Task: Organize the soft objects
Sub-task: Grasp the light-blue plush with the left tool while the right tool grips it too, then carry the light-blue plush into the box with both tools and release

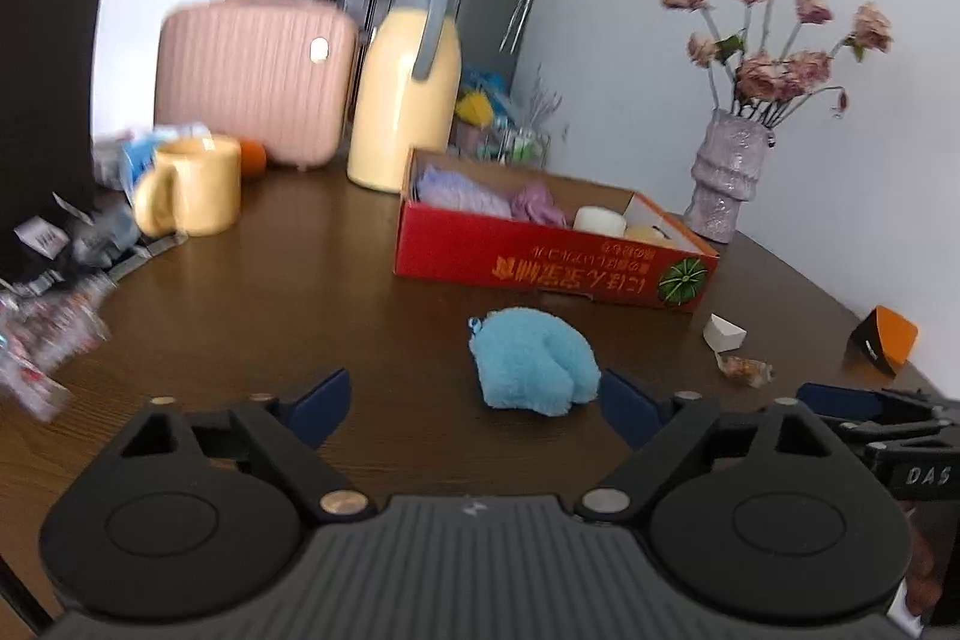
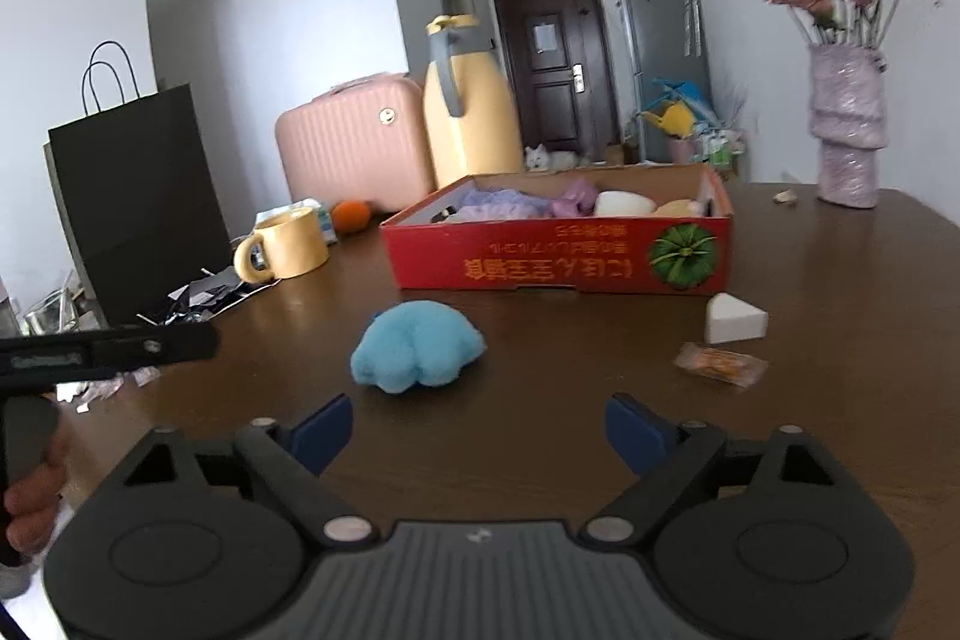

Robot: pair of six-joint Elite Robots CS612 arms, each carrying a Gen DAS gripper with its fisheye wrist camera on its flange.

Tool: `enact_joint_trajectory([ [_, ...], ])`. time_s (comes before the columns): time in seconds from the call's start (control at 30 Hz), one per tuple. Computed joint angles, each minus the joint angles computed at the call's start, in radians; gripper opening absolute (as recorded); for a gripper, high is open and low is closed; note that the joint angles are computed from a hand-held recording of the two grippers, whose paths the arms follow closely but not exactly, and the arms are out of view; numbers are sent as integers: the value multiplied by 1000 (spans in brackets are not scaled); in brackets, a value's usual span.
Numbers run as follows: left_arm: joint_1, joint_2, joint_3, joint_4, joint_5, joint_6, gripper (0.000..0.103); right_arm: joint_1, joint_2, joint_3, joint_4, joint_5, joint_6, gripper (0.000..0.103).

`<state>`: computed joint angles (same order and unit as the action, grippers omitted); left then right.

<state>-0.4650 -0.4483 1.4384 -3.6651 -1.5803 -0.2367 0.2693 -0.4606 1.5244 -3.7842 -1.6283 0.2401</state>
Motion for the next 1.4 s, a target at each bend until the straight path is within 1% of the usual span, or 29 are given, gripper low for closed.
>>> enact_joint_trajectory([
  [0.03, 5, 8, -24, 31, -26, -18, 83, 1, 6, -15, 12, -5, 4, 88],
  [0.07, 7, 15, -46, 58, -43, -30, 83, 0, 13, -35, 27, -1, 9, 88],
  [0.17, 13, 44, -113, 113, -92, -40, 79, -10, 31, -89, 77, 34, 25, 82],
  [0.2, 15, 54, -137, 130, -105, -42, 77, -14, 39, -113, 102, 51, 29, 78],
  [0.23, 16, 65, -162, 156, -116, -43, 69, -19, 45, -133, 122, 68, 29, 76],
  [0.27, 18, 74, -186, 184, -126, -42, 65, -25, 54, -157, 146, 89, 34, 75],
  [0.3, 20, 83, -210, 217, -135, -42, 58, -29, 62, -179, 168, 103, 45, 73],
  [0.33, 23, 93, -237, 252, -148, -45, 54, -35, 71, -204, 192, 123, 63, 71],
  [0.37, 25, 100, -253, 272, -155, -51, 52, -39, 79, -222, 208, 139, 80, 70],
  [0.4, 28, 108, -270, 289, -167, -64, 48, -44, 89, -246, 228, 161, 104, 66],
  [0.43, 34, 118, -288, 303, -189, -83, 44, -49, 102, -271, 239, 184, 128, 61],
  [0.47, 40, 128, -307, 319, -220, -108, 41, -51, 112, -288, 245, 202, 145, 58],
  [0.5, 46, 135, -322, 333, -251, -128, 34, -54, 125, -311, 252, 221, 167, 54],
  [0.53, 56, 147, -343, 352, -304, -159, 30, -55, 134, -326, 261, 233, 189, 49],
  [0.57, 65, 157, -362, 367, -351, -191, 29, -56, 142, -339, 273, 242, 205, 45],
  [0.63, 71, 163, -371, 367, -373, -223, 25, -56, 153, -363, 305, 248, 238, 36],
  [0.67, 72, 165, -373, 366, -374, -229, 25, -55, 158, -368, 307, 246, 260, 33],
  [0.73, 71, 164, -372, 364, -374, -237, 24, -57, 167, -377, 292, 261, 302, 31],
  [0.8, 67, 154, -357, 354, -363, -232, 24, -57, 166, -375, 291, 261, 304, 28],
  [0.87, 63, 143, -335, 326, -359, -229, 24, -56, 158, -362, 285, 261, 301, 28],
  [0.93, 59, 125, -303, 290, -360, -220, 24, -56, 147, -339, 257, 259, 304, 28],
  [1.07, 47, 86, -232, 222, -363, -203, 24, -54, 110, -266, 183, 246, 300, 28],
  [1.17, 36, 59, -182, 172, -364, -188, 24, -48, 79, -201, 118, 222, 292, 28],
  [1.27, 26, 38, -144, 141, -364, -178, 24, -44, 53, -143, 56, 198, 288, 28],
  [1.4, 16, 25, -118, 121, -362, -168, 24, -44, 36, -91, -1, 185, 307, 28],
])
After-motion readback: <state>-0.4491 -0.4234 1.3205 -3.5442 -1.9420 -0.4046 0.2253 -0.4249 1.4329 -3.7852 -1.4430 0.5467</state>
